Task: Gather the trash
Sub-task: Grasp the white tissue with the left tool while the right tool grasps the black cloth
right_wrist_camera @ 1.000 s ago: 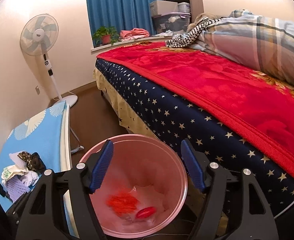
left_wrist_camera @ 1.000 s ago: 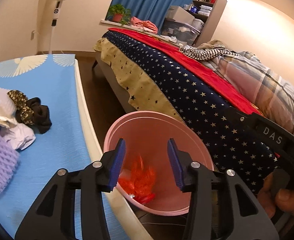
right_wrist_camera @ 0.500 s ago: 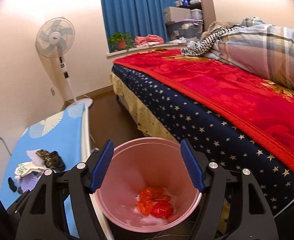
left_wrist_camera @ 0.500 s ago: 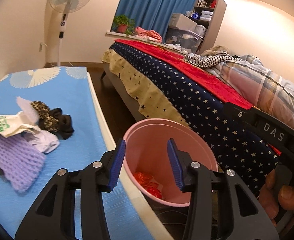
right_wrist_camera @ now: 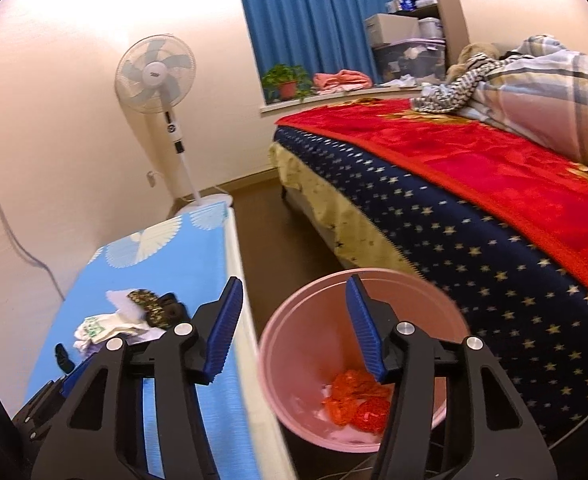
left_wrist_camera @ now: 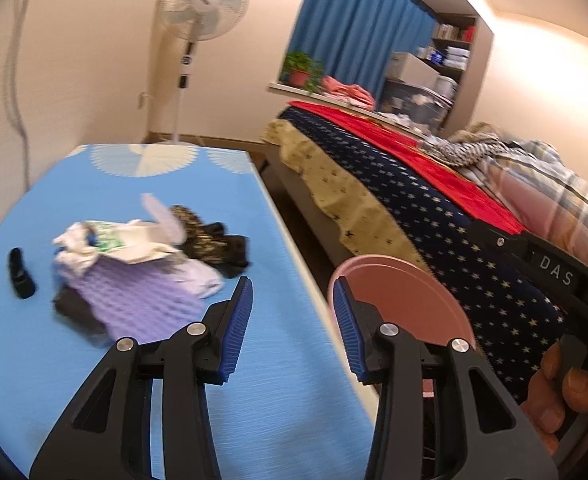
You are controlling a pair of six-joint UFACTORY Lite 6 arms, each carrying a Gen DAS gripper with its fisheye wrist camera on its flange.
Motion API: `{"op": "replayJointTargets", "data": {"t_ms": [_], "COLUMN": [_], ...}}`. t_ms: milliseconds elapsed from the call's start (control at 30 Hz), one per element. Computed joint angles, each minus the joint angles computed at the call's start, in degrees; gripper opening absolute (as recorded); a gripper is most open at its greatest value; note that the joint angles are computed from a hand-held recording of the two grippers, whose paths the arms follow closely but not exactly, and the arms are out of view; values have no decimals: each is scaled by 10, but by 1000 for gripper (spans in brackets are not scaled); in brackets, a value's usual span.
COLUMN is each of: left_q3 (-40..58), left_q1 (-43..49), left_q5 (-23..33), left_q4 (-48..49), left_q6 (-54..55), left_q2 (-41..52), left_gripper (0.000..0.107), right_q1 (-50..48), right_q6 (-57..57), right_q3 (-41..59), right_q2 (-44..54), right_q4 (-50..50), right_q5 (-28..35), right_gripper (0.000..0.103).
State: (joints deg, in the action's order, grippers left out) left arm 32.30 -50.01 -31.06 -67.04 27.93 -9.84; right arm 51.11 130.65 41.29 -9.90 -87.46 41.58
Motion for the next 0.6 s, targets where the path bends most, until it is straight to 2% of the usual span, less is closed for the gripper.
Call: {"op": "replayJointTargets", "data": {"t_ms": [200, 333, 600], "left_q3": [-46, -70, -81], "left_q1": [24, 57, 144], "left_q5": [-38, -63, -81], "left_q4": [-64, -93, -85], "left_q6": [37, 40, 11], "left_q2": [-49, -67, -49], "left_gripper": [41, 36, 32], "right_q1": [-2, -9, -19], "right_q6": [59, 103, 184], "right_q3": [44, 82, 167], "right_q2": [79, 136, 250], "right_q4": [-69, -120, -221], "right_q5": [-41, -70, -120], "right_gripper": [53, 53, 53]}}
